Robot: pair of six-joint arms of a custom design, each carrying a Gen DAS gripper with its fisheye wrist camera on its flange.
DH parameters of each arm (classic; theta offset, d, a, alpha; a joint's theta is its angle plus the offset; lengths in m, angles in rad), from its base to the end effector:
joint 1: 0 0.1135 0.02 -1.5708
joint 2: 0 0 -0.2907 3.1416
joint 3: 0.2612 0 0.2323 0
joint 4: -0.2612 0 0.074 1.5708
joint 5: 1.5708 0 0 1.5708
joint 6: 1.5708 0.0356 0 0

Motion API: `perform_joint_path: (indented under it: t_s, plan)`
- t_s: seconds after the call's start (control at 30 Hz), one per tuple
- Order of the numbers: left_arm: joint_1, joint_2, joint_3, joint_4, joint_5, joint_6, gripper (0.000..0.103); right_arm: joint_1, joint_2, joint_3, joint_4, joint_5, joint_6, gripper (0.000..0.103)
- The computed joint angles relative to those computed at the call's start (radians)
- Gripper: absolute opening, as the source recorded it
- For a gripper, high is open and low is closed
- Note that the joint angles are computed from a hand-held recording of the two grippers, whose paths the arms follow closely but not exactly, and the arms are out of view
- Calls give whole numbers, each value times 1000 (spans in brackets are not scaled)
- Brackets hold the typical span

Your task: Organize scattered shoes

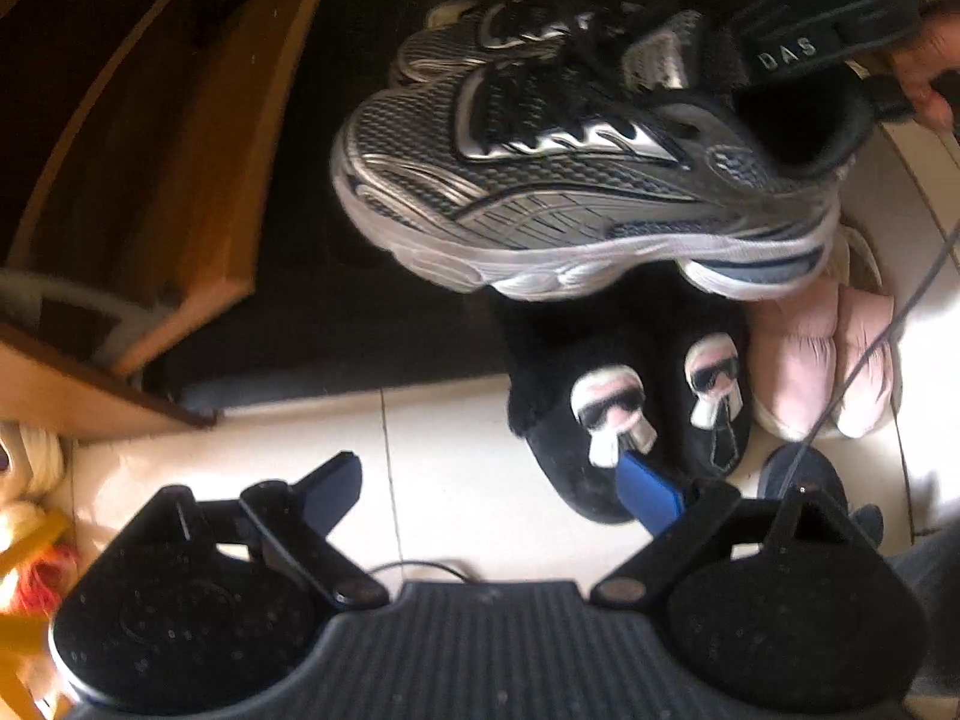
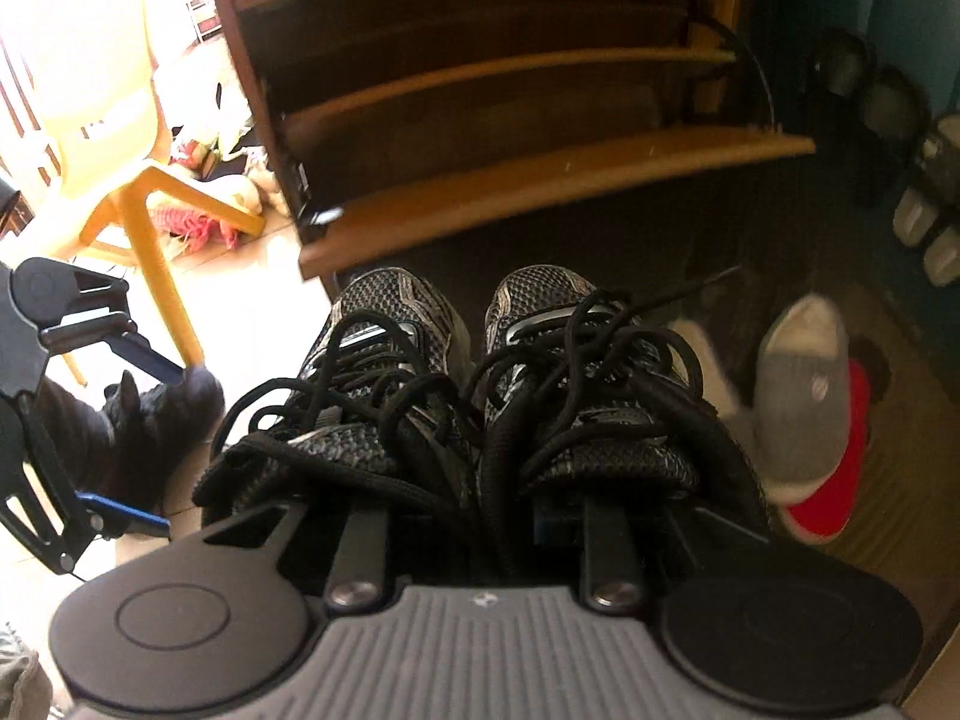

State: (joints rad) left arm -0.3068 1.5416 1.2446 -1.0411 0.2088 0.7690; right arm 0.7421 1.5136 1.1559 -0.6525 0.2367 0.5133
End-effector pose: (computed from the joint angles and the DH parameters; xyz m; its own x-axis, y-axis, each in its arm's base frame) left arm 0.2540 -0.0882 0.2899 -0.4294 0.8497 -0.3060 0.8901 0.4554 0.0154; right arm 0.2211 0.1914 0.2894 -0.8213 -0.1054 -0.5607 -0.1857 0.9786 0.0881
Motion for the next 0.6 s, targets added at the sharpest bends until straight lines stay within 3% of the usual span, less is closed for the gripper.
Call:
perform_joint_path:
  t_s: [0.23,0.6]
  plan:
    - [-24,166,233,-43,16,-9,92,-133,71,153,-47,-62,-138,23]
    - [-45,284,404,-59,15,26,92,-255,163,287,-69,-94,-218,23]
